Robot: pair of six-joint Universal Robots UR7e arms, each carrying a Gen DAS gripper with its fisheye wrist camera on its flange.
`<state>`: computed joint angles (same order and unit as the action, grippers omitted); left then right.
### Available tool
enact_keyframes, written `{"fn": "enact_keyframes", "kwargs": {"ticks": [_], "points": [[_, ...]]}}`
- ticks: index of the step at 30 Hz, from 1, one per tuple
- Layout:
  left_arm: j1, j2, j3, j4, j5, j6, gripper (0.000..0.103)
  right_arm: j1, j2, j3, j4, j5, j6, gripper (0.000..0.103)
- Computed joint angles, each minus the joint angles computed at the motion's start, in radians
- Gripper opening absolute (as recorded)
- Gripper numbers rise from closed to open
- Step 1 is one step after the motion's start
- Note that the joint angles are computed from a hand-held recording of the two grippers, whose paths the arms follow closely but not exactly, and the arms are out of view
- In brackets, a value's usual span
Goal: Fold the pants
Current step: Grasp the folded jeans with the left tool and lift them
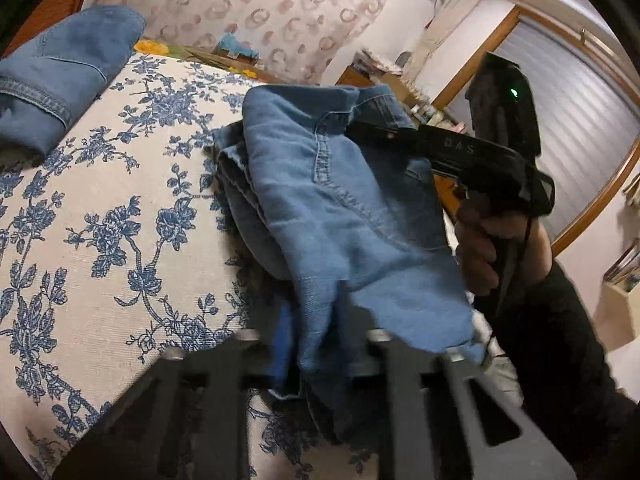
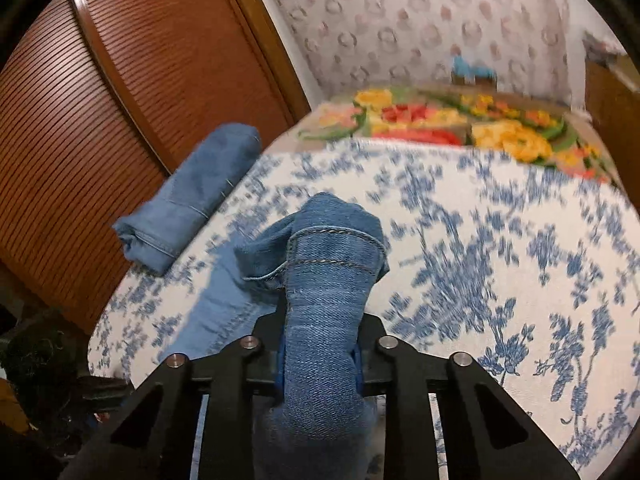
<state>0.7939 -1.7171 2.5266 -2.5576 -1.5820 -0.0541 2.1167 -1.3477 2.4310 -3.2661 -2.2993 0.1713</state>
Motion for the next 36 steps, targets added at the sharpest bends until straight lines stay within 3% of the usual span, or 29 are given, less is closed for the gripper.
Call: {"fn": "enact_keyframes", "kwargs": {"ticks": [3, 8, 13, 18, 29, 36], "points": [[-0.016, -0.035, 0.002, 0.013, 0.010, 0.013, 0.014, 0.068, 0.038, -0.033, -0.029, -0.050, -0.018, 0.021], [0.013, -0.091, -0.010, -0.005, -0.014, 0.012, 0.013, 0.173, 0.083, -0.106, -0.038, -0.101, -0.055, 0.021], [0.036, -0.169, -0.049, 0.014, 0.001, 0.056, 0.013, 0.238, 0.127, -0.194, -0.011, -0.118, -0.101, 0.021], [0.083, -0.208, -0.107, 0.022, 0.035, 0.109, 0.013, 0.264, 0.211, -0.302, -0.020, -0.088, -0.176, 0.021], [0.213, -0.210, -0.271, 0.011, 0.092, 0.231, 0.013, 0.212, 0.400, -0.550, -0.044, 0.079, -0.351, 0.021], [0.266, -0.019, -0.415, -0.069, 0.209, 0.354, 0.012, 0.078, 0.487, -0.641, -0.132, 0.252, -0.385, 0.021]]}}
